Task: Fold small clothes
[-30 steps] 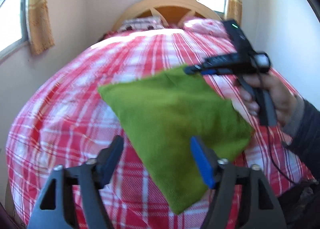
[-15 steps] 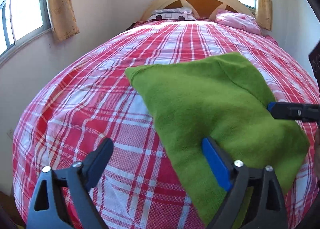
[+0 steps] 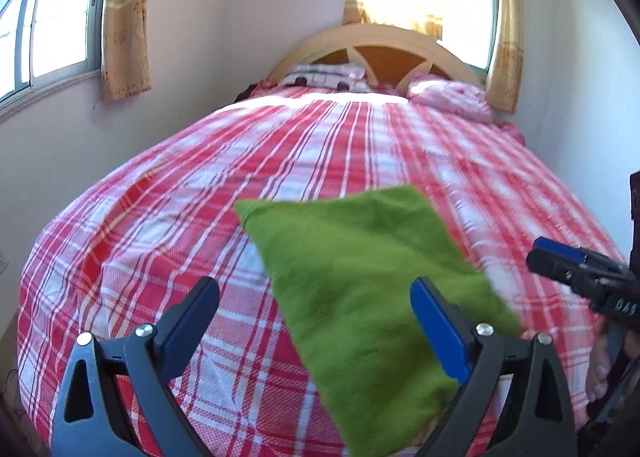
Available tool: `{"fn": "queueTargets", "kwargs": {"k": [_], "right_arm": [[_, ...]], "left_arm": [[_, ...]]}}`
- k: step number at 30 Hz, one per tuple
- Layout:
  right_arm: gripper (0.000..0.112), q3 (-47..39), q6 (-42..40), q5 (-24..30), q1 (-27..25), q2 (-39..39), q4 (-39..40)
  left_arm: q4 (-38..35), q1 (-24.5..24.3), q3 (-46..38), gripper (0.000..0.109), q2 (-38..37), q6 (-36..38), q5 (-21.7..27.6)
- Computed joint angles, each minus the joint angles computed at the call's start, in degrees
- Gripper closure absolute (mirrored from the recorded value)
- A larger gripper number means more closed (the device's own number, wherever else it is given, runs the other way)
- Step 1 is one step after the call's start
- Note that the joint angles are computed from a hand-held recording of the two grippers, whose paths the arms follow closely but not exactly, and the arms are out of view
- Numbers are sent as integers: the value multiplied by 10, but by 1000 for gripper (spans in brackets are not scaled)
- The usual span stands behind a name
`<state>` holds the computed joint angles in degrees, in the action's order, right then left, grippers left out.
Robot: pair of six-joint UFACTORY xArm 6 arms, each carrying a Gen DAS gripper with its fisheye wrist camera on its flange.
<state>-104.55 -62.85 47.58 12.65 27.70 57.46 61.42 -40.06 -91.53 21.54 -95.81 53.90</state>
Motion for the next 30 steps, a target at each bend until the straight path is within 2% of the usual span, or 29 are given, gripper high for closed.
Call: {"fn": "queueTargets", "kwargs": {"k": [10,30], "right_arm": [[51,61,-60,-45,-6,-68,60],[50,81,-69,-44,-11,-83,71]], "left_arm": [[49,-25,-16,10,-17,-9,29],[52,-31,-23,10,-14,-7,34]]}}
